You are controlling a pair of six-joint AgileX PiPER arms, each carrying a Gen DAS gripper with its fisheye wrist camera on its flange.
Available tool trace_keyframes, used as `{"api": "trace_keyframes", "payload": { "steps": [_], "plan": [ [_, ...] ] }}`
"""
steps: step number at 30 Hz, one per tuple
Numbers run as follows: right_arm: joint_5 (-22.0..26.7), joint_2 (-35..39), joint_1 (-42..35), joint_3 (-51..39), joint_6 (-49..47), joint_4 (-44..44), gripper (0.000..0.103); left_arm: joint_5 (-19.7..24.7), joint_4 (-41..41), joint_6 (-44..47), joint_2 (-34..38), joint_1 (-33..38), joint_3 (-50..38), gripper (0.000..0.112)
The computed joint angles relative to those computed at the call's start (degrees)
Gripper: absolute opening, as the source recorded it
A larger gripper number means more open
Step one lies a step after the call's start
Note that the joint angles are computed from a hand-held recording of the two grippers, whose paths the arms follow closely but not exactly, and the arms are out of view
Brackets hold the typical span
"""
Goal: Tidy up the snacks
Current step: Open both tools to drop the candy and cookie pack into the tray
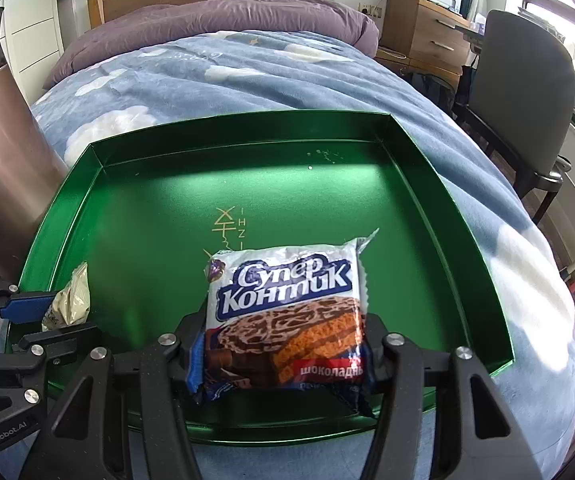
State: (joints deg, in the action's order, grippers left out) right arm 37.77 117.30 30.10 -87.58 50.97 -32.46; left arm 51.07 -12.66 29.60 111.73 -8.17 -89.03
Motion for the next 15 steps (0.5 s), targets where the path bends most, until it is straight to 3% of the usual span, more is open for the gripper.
{"api": "trace_keyframes", "payload": {
  "steps": [8, 11, 15],
  "plan": [
    [-0.36, 0.15, 0.29, 0.42, 2.24, -1.91, 0.068, -0.32, 0.70, -1.68, 0.29, -0.20, -0.49, 0.027],
    [-0.43, -0.04, 0.38, 0.54, 2.37, -2.00, 0.072, -1.05, 1.16, -2.01, -0.40, -0.26, 0.52, 0.036],
    [0.48, -0.23, 0.77, 0.13, 2.90, -2.89, 0.085, -1.57, 1.18, -2.03, -1.01, -0.39, 1.03, 0.045]
  ]
}}
